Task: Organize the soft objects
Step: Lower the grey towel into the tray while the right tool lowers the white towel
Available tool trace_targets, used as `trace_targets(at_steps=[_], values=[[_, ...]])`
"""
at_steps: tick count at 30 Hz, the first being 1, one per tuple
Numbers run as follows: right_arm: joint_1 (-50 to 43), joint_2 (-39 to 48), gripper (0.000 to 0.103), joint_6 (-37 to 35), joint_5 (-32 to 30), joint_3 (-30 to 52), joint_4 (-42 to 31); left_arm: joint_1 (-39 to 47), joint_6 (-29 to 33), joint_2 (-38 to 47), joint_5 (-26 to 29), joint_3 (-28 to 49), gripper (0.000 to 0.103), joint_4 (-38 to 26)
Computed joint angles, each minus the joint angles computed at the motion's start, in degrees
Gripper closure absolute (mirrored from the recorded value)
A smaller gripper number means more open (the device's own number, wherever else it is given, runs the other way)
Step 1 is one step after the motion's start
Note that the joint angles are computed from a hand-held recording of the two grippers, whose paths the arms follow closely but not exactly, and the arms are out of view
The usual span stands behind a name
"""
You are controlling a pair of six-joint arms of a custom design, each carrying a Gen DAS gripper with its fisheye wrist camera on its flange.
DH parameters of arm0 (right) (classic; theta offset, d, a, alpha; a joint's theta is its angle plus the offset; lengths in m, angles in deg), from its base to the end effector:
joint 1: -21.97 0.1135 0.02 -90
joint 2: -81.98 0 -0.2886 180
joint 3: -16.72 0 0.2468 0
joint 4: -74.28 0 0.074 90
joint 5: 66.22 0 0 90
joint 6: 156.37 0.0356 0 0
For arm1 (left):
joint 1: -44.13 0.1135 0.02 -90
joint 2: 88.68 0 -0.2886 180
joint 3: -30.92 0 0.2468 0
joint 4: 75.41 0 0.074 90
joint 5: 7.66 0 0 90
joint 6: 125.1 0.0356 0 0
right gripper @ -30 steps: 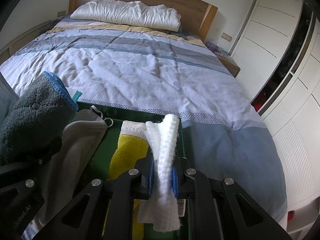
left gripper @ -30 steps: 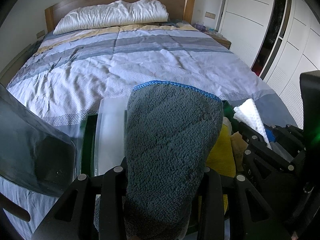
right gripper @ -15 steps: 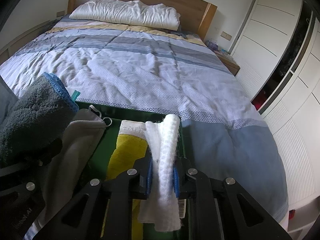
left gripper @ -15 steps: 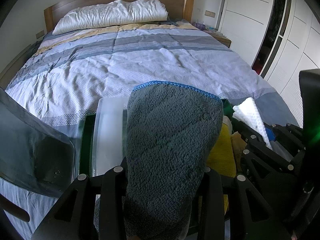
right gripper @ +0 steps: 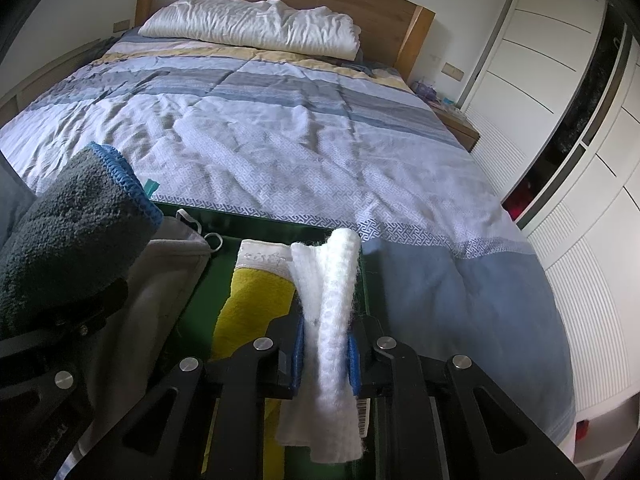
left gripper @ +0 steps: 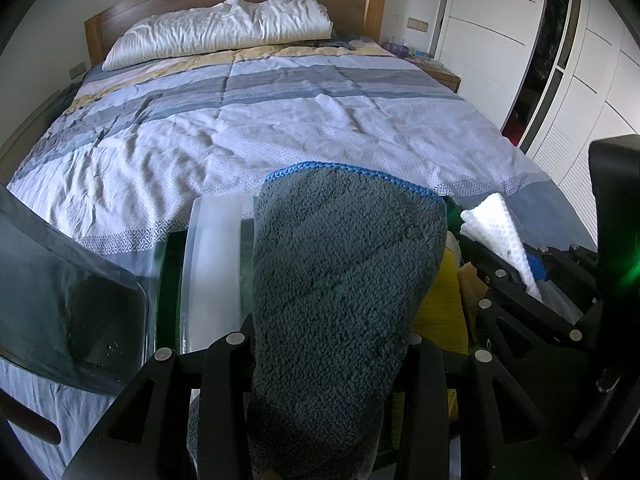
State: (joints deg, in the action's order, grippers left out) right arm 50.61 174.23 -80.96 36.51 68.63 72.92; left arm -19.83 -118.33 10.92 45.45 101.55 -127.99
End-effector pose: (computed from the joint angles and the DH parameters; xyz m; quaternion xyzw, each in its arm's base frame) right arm 0.2676 0.1372 0.1698 -0.2919 0.8598 -0.0507 0.4159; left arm 0.1505 -0.2594 0.1772 -0.1813 0.9288 0.0221 0.3224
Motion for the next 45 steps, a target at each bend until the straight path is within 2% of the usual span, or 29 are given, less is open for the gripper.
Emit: trace_targets(at_steps=[27, 30, 32, 45], values=[[-0.8, 0.7, 0.082, -0.6, -0.8, 0.9, -0.3, 0.3, 0.6, 0.0, 1.4, -0.2, 0.061, 0.5], [-0.8, 0.9, 0.081, -0.5, -0.8, 0.9, -0.2, 0.6, 1.2, 0.1, 1.8, -0.1, 0.057, 0.6], [-0.7, 1.1, 0.074, -0.5, -0.6, 1.0, -0.2, 0.5, 1.1, 0.1, 1.7, 0.0, 0.054, 0.3], [-1.8, 1.2, 0.068, -0.7, -1.8, 1.2, -0.2, 0.5, -0.1, 0.2, 1.8, 0.6, 0.045, -1.2]])
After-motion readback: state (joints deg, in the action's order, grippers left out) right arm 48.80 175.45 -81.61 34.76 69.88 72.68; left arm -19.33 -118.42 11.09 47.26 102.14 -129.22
